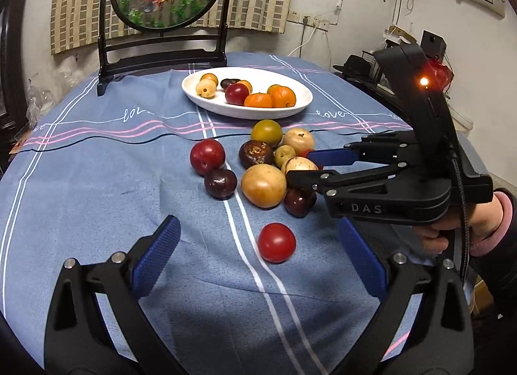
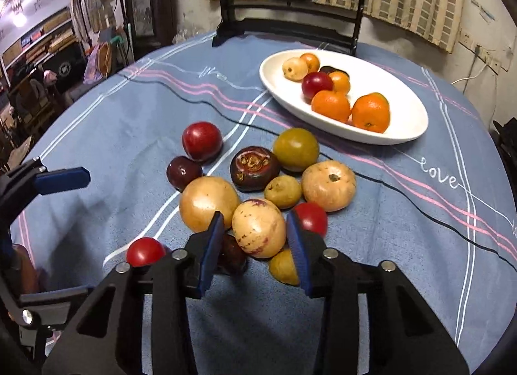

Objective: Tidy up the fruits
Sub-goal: 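Grasp a red tomato with the left tool while the right tool grasps a speckled pear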

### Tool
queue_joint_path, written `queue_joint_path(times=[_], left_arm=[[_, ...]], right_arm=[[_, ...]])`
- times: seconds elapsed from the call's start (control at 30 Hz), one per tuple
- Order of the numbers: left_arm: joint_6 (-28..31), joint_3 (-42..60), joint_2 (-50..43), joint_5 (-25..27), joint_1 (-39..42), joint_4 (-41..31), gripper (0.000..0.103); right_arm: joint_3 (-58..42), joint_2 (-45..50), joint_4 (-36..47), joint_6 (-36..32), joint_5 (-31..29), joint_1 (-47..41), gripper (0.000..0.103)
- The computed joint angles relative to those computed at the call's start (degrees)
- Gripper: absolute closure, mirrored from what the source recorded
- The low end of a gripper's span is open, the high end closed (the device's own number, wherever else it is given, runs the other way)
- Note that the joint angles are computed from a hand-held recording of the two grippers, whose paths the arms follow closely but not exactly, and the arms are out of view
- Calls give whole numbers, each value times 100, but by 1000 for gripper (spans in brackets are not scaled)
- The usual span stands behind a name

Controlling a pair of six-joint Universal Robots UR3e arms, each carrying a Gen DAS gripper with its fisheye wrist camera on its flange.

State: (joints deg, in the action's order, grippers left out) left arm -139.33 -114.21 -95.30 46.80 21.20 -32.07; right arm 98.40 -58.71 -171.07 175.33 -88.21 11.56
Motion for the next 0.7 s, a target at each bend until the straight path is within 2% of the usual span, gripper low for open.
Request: queue_joint_path(times=[0.17, 0.37, 0.47, 0.5, 0.57, 0.67, 0.7], left_arm=[[-46, 65, -29, 59, -34, -51, 3], [-62, 141, -79, 112, -65, -142, 3], [268, 331, -120, -58, -55, -705, 4], [487, 436, -138, -129, -77, -1031, 4], [634, 473, -141, -15, -203, -1119, 8], [650, 676, -299, 280, -444, -1234, 27], [560, 787, -397, 390, -503, -1273, 30]], right_arm=[[-187, 15, 333, -224, 5, -10, 64], [-20, -41, 175, -145, 225, -136, 68], [656, -321, -545, 79, 1296, -648, 68], [1019, -346, -1157, 281, 1931, -957, 68], [1366, -305, -1668, 638, 2818, -1419, 68], [1645, -450, -1887, 723, 3148, -1659, 68], [1752, -523, -1978, 740, 3171, -1692, 68]])
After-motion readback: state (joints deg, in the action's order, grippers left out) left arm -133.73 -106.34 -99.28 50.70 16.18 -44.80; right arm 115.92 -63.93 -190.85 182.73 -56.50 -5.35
